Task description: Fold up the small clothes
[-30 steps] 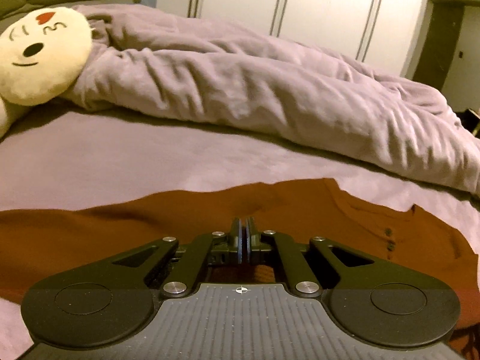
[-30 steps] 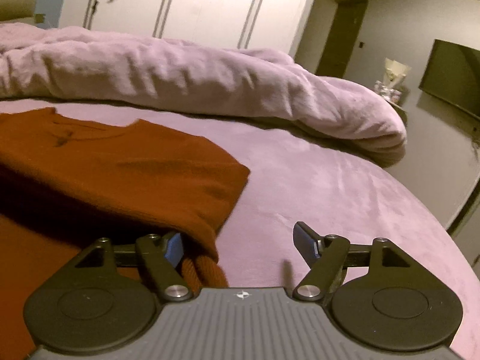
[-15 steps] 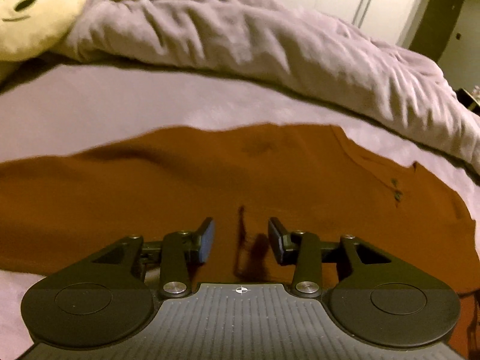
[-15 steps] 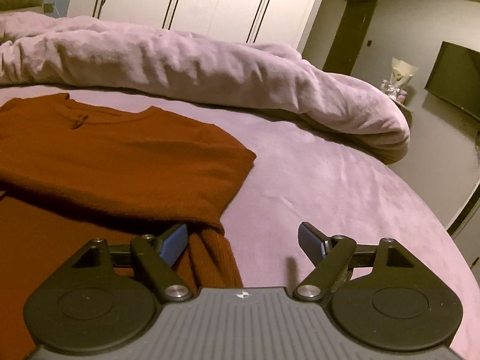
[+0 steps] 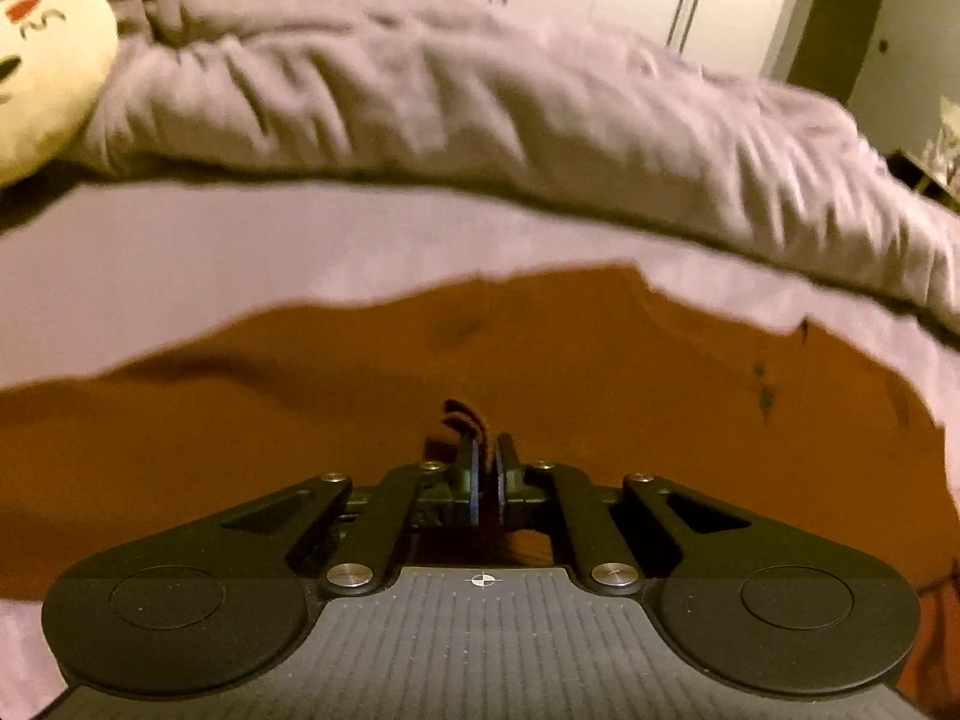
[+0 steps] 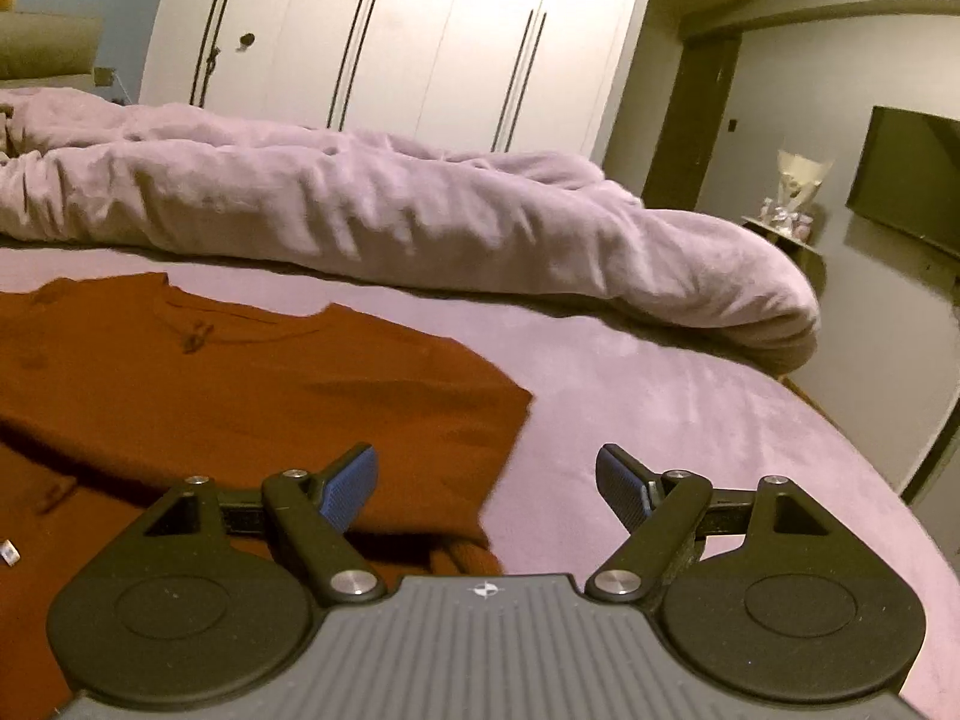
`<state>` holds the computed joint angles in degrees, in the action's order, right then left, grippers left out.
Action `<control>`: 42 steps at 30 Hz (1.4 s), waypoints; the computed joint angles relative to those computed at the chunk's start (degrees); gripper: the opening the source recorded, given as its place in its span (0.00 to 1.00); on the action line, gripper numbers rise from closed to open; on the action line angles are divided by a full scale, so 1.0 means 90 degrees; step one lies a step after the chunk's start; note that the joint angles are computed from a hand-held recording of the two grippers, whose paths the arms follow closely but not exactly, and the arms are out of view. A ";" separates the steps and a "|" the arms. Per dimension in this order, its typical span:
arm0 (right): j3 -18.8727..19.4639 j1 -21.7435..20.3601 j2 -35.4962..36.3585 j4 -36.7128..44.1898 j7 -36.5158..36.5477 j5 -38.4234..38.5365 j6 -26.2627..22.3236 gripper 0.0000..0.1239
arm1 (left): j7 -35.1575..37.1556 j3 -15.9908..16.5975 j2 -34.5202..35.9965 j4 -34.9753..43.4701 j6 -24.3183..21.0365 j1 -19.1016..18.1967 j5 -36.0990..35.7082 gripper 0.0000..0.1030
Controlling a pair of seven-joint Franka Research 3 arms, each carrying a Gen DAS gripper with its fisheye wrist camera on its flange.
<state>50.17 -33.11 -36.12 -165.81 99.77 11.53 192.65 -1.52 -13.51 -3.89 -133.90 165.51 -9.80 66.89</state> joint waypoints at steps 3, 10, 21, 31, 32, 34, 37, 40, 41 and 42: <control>-0.0280 0.0246 0.0634 0.0203 -0.0206 -0.0099 0.0144 0.30 | -0.0605 -0.0116 -0.0060 0.0178 -0.0420 -0.0020 0.0879 0.07; 0.0333 -0.0258 0.1136 0.0469 -0.0548 -0.0008 -0.0116 0.20 | -0.0699 -0.0083 0.0083 0.0224 -0.0875 -0.0182 0.1370 0.07; 0.1181 -0.1024 0.0895 0.0559 -0.0775 -0.0166 -0.0150 0.20 | -0.0417 0.0102 0.0025 -0.0150 -0.0526 -0.0200 0.0391 0.22; 0.1032 -0.0785 0.0766 0.0508 -0.0472 -0.0654 -0.0223 0.20 | -0.0044 0.0000 -0.0023 -0.0336 -0.0413 -0.0035 -0.0175 0.54; 0.1041 -0.0834 0.0817 0.0533 -0.0502 -0.0732 -0.0208 0.20 | -0.0081 0.0001 -0.0041 -0.0352 -0.0403 -0.0034 -0.0193 0.58; 0.0871 -0.0745 0.0952 0.0568 -0.0650 -0.0879 -0.0230 0.21 | -0.0169 0.0036 -0.0138 -0.0443 -0.0145 0.0001 -0.0272 0.77; 0.0523 -0.0446 0.0879 0.0574 -0.0746 -0.0910 -0.0457 0.29 | -0.0631 -0.0024 -0.0475 -0.0678 0.0067 0.0105 -0.0072 0.97; -0.0109 0.0170 0.0671 0.0437 -0.0542 -0.0900 -0.0646 0.47 | -0.0801 -0.0062 -0.1080 -0.1194 0.0074 0.0214 -0.0295 0.97; -0.0375 0.0449 0.0582 0.0336 -0.0480 -0.0890 -0.0668 0.55 | -0.0982 -0.0078 -0.1357 -0.1453 0.0160 0.0331 -0.0326 0.97; -0.0619 0.0723 0.0461 0.0227 -0.0398 -0.0857 -0.0731 0.58 | -0.1222 -0.0122 -0.1626 -0.1684 0.0224 0.0486 -0.0305 0.97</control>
<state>44.60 -26.60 -31.97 -163.76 96.19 3.81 186.07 -12.51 -14.60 -18.52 -149.05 167.53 -5.43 64.14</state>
